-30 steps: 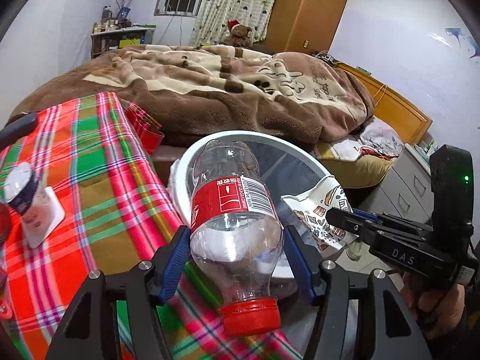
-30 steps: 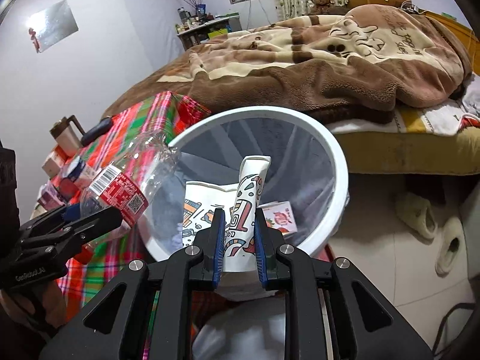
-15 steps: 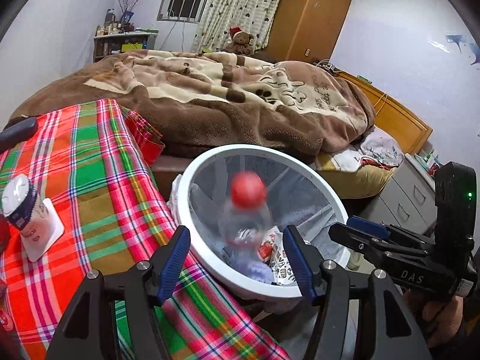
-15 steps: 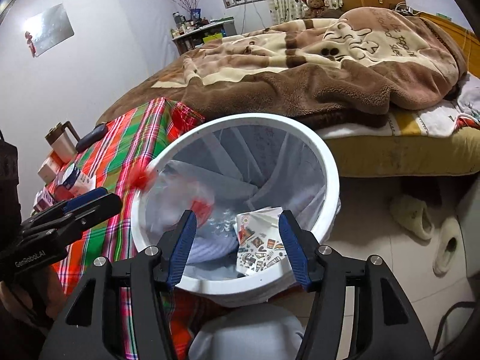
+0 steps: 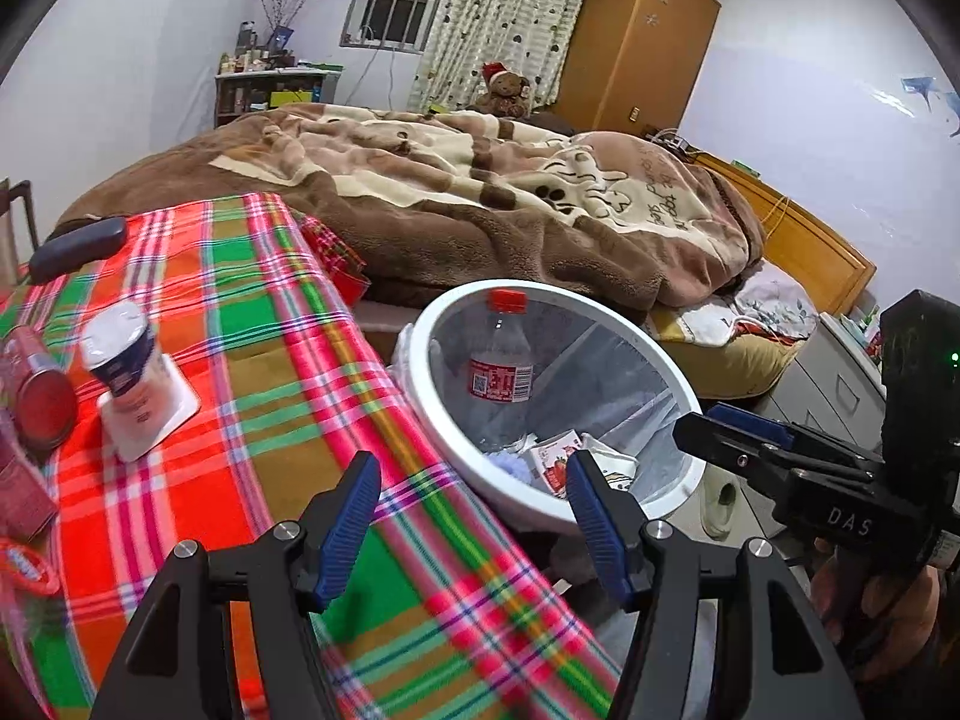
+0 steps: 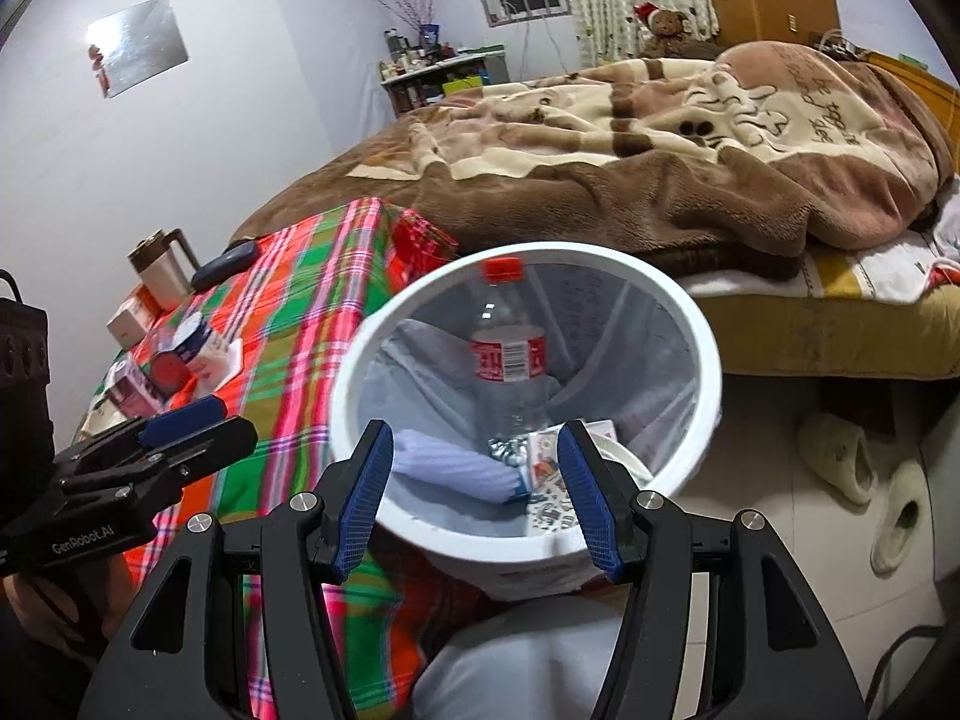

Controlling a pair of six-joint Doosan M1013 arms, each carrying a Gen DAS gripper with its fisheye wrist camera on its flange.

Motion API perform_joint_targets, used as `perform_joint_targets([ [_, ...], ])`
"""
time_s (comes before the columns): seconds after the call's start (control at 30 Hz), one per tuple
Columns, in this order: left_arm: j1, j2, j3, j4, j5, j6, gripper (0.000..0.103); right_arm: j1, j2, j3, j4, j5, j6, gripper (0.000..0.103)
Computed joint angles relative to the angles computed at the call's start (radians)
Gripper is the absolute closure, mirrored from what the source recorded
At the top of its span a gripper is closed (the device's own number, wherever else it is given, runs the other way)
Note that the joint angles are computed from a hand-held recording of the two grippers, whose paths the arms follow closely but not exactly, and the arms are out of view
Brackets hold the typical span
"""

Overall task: Collect trash
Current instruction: 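Open the left tool to drop the bottle into the bin, then move both open tools back from the bin to the table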

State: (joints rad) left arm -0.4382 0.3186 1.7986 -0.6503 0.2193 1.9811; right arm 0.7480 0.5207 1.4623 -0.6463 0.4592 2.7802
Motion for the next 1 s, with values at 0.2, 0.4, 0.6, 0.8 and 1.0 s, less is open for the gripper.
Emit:
perform_joint_targets([
  [0.2,0.004,-0.033,0.041,0.123,-0.035,-0.137,0.039,0.015,0.003,-0.013,0.004,-0.007,-0.032,0.044],
  [0.4,0.011,-0.06,0.075,0.316,-0.054,-0.347,0.039,0.027,0.01,-0.027,0.031,-0.016,-0.083,0.044],
  [0.6,0.025,-0.079,0.104,0.379,-0.064,-0.437,0.039,0.039,0.021,-0.046,0.065,-0.017,-0.139,0.044],
  [0.8,0.04,-0.098,0.135,0.413,-0.074,-0.492,0.039,0.049,0.031,-0.064,0.112,-0.024,-0.199,0.044],
  [1.0,0.055,-0.121,0.167,0.471,-0.093,-0.568,0.039,0.055,0.043,-0.083,0.196,-0.035,-0.297,0.044],
])
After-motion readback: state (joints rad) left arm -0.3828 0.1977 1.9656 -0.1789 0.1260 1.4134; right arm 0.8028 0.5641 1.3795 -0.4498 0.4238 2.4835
